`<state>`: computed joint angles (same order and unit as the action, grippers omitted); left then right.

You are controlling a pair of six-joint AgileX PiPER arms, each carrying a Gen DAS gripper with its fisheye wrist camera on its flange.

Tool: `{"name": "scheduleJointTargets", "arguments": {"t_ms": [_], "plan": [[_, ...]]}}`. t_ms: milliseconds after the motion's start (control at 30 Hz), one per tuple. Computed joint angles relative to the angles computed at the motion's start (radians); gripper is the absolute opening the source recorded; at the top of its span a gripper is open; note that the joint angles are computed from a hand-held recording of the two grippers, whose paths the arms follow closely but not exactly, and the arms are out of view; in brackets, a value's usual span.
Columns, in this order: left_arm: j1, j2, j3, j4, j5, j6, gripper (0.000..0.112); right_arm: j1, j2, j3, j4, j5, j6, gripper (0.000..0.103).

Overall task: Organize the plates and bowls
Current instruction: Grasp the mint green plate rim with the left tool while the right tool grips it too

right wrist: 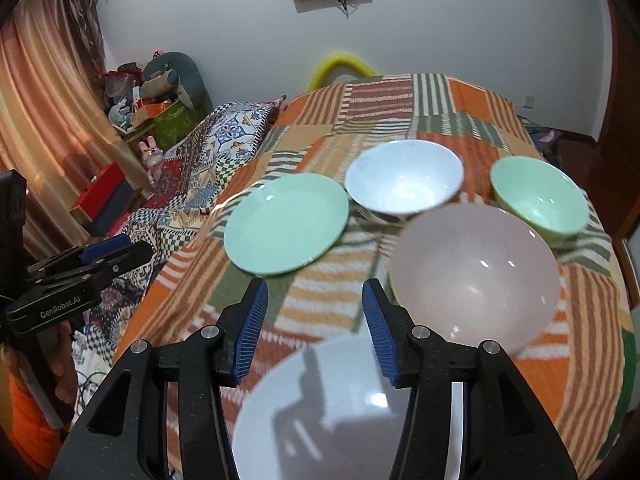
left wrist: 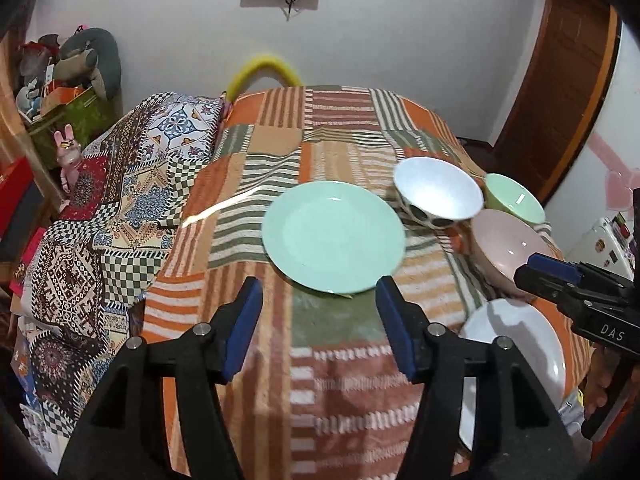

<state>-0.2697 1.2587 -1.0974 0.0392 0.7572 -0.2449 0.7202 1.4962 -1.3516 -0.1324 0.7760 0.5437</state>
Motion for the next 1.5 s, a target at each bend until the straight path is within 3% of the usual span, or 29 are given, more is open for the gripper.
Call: {"name": "scheduleJointTargets", "arguments": {"t_ms": [267,400,600,833,933,1233,1500], "plan": [[0.138,0.171,-0.07,-0.104,-0.051,0.162,0.068,-0.024,0.161,-0.148,0.033,0.055,-0.017,0.051],[0.211,0.292,-0.132,-0.228,-0.061,0.275,0.068,-0.032,0.258,-0.242,0.026,0.107,-0.029,0.051],[0.232,0.441,-0.228,-0.236,-0.093,0.299,0.068,-0.065,0.368,-0.346,0.091,0.157,-0.08,0.051],[0.242,0.568,-0.315,-0.282,-0.114,0.385,0.067,-0.052,0.483,-0.482,0.031,0.236,-0.041,0.049],[0.252,0.618,-0.357,-0.315,-0.102,0.421,0.059,-0.065,0.51,-0.514,0.064,0.252,-0.041,0.039],[0.272,0.731,-0.471,-0.385,-0.026,0.5,0.041,-0.064,0.561,-0.552,0.047,0.291,-0.02,0.038],[0.285,0.79,-0.542,-0.428,0.027,0.554,0.037,-0.085,0.623,-0.628,0.096,0.315,-0.03,0.037]]}}
